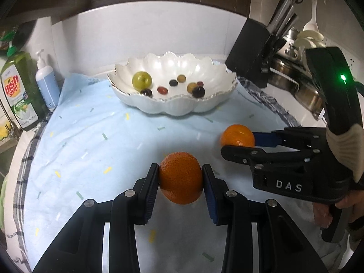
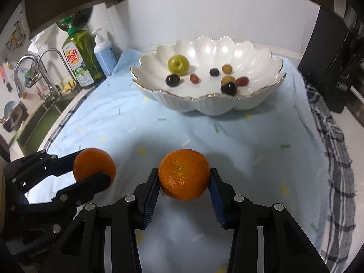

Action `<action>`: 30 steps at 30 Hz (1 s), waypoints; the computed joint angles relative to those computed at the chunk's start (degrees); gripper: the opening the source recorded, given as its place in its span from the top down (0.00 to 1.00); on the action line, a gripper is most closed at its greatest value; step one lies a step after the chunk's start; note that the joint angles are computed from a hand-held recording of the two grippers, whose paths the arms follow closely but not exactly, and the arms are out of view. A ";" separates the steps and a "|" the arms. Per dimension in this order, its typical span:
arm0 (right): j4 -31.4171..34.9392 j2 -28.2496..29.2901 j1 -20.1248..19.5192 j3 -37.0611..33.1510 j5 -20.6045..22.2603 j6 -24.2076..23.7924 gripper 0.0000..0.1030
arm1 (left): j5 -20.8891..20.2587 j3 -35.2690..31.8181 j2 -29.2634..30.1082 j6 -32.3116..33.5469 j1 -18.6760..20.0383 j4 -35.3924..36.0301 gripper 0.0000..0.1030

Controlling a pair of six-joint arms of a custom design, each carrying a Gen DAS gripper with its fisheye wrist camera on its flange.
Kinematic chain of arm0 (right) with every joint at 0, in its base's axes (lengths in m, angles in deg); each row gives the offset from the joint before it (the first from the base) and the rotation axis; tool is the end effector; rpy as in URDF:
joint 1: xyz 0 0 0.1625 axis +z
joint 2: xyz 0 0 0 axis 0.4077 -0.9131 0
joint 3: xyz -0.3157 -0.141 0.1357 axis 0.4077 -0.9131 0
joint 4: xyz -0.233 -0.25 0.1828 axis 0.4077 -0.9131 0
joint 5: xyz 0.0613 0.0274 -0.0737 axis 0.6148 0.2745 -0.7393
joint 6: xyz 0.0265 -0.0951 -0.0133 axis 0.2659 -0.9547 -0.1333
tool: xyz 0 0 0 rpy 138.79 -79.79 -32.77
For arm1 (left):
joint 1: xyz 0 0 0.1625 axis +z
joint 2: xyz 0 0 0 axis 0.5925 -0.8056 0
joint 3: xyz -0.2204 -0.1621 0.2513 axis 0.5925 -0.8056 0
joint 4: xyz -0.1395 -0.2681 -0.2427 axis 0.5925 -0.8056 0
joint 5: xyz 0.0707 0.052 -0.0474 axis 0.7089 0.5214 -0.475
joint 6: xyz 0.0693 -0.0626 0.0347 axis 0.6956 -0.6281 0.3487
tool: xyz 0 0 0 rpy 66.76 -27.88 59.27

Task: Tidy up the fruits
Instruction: 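Lift and carry the orange in the left tool while the right tool carries its orange over the bowl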

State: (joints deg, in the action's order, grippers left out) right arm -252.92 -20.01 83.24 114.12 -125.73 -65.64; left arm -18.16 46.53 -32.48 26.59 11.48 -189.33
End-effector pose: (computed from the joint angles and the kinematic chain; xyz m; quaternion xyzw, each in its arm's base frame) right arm 0.2570 -0.5148 0.0445 0.2918 -0.9070 0.2113 0.2179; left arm -0.1265 -0.4493 0.1997 0.2198 0.8691 -0.3269 0.2993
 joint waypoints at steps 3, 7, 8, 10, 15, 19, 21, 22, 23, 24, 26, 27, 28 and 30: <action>-1.65 -0.69 0.61 1.01 -0.11 -0.03 0.58 | 0.22 0.22 -1.03 0.27 -0.50 -0.59 0.64; -4.17 -2.07 1.52 2.77 -0.33 -0.53 0.58 | 0.29 -0.02 -1.95 0.47 -1.08 -1.18 0.64; -4.52 -2.31 1.70 2.99 -0.38 -0.63 0.58 | 0.00 -0.17 -2.26 0.44 -1.14 -1.20 0.64; -5.72 -2.63 2.28 3.26 -0.62 -0.89 0.58 | 0.08 -0.37 -2.69 0.72 -1.38 -1.53 0.64; -7.76 -3.29 3.33 2.93 -0.56 -1.86 0.58 | 1.39 -1.38 -2.12 3.51 -2.25 -4.72 0.64; -9.24 -3.03 4.09 1.68 -0.74 -2.93 0.58 | 1.84 -2.86 -1.34 6.45 -2.54 -7.38 0.64; -9.52 -2.86 4.30 0.82 -0.69 -3.41 0.58 | 1.99 -3.71 -0.81 7.99 -2.56 -8.68 0.64; -9.73 -2.63 4.43 0.22 -0.90 -3.77 0.58 | 2.18 -4.28 -0.38 8.96 -2.58 -9.48 0.64; -9.90 -2.47 4.51 -0.19 -0.99 -4.01 0.58 | 2.26 -4.79 -0.05 9.66 -2.58 -9.95 0.64; -9.82 -2.31 4.61 -0.67 -1.09 -4.21 0.58 | 2.34 -5.36 0.33 10.32 -2.55 -10.42 0.63; -10.06 -1.74 4.78 -1.89 -1.26 -4.66 0.58 | 2.26 -6.85 1.18 11.54 -2.23 -10.77 0.64; -10.12 -1.62 4.81 -2.29 -1.15 -4.93 0.58 | 2.20 -7.45 1.52 11.91 -2.05 -10.86 0.64; -10.00 -1.34 4.85 -2.97 -1.17 -5.23 0.58 | 2.08 -8.40 1.99 12.23 -1.79 -10.68 0.64; -10.09 -0.89 4.82 -4.23 -1.10 -5.41 0.58 | 1.46 -10.05 2.78 12.81 -1.26 -10.57 0.64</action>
State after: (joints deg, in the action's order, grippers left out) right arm -263.01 -20.89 88.06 109.89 -126.83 -71.05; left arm -16.70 36.48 -29.70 39.40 10.22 -199.89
